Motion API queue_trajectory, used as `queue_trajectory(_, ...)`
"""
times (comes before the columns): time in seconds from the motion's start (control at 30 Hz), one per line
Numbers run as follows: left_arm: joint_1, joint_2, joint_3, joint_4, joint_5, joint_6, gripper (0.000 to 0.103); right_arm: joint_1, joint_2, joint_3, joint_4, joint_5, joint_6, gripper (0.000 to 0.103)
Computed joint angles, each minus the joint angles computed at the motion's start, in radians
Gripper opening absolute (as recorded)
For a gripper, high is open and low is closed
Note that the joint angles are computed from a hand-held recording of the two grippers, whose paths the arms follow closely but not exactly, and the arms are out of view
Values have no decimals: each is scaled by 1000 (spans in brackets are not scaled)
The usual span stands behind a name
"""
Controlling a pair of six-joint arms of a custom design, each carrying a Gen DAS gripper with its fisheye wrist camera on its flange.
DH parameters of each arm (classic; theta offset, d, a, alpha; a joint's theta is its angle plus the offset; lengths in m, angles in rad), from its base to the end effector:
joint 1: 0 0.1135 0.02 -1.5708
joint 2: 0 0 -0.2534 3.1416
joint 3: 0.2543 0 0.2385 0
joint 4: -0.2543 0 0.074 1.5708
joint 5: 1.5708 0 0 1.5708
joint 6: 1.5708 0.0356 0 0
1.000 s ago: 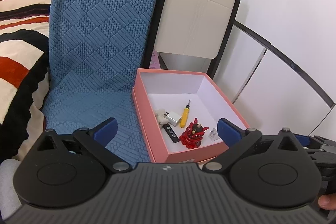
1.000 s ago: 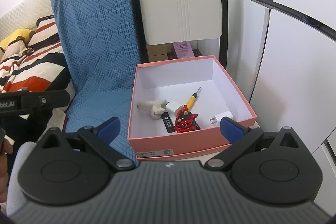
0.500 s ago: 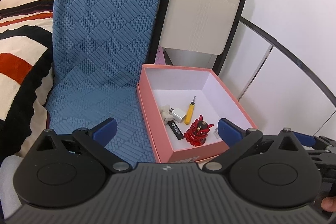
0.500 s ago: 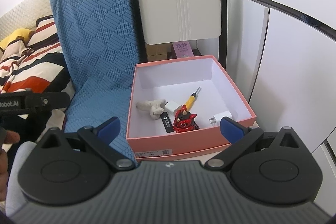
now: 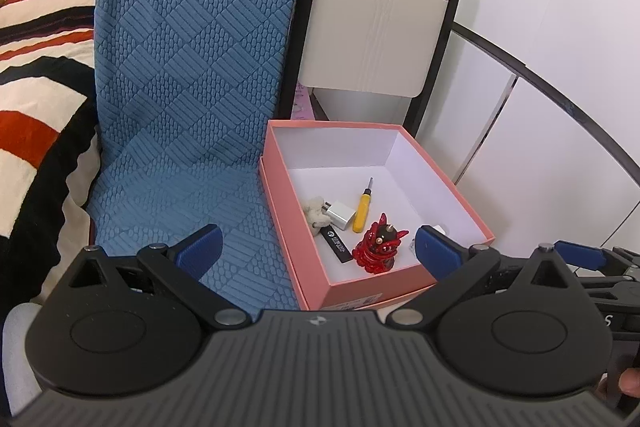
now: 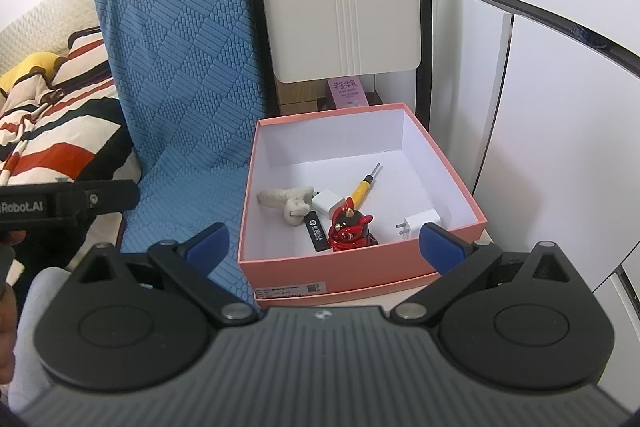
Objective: Organize rigid objects
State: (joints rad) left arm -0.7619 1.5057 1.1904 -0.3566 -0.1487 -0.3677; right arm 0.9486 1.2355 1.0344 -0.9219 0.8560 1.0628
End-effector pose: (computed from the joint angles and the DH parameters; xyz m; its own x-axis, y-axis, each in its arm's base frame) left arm 0.2403 -0.2219 0.2838 -0.6355 0.1150 -0.7635 0.3969 0.8969 -0.1953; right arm 0.1483 0.1606 0.2777 -0.5544 0.2097 -0.8054 0.2926 0.9551 0.0472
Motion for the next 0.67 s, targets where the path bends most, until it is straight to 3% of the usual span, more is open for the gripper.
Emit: queue_trajectory(0.67,5,10,4,-3,3,-16,103,-5,-15,-18,26,-5,-19,103)
